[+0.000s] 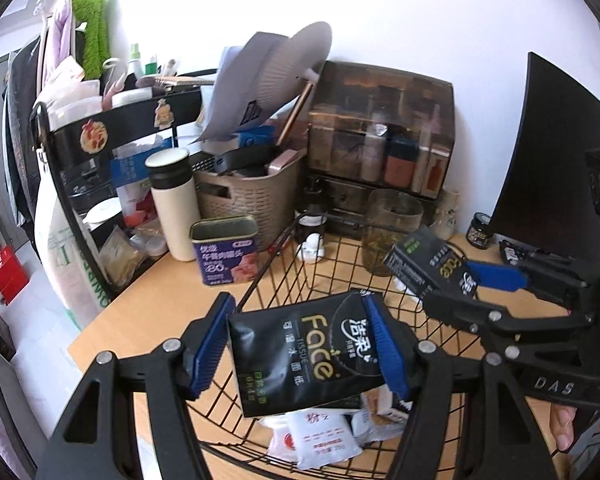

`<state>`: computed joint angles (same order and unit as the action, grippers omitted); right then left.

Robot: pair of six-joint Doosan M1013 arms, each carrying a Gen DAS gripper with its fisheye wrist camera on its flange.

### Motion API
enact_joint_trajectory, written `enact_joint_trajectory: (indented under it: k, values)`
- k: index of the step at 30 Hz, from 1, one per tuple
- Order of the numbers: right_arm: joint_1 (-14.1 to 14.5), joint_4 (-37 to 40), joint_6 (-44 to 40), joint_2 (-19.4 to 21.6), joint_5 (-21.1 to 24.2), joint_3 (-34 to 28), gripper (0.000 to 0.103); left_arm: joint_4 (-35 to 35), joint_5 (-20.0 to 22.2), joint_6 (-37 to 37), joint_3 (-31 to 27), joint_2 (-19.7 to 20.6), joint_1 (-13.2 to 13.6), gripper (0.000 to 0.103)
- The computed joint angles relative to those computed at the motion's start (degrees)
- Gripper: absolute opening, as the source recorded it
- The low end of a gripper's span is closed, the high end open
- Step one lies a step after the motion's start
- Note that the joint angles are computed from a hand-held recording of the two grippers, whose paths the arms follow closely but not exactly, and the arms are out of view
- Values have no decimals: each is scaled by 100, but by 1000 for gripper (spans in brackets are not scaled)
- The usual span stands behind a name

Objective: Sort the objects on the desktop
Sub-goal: 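Carry both black Face packs over the wire basket and open both tools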

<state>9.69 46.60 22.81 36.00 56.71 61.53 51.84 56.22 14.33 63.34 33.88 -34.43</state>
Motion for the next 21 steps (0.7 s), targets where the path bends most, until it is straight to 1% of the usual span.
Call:
enact_joint_trajectory:
  k: [6, 21]
  values:
    - [22, -85, 14, 13, 21, 33, 48, -135, -7, 73, 58, 1, 23, 71]
    - [12, -56, -2, 26, 89, 17, 49, -103, -51, 24, 94, -10, 32, 72]
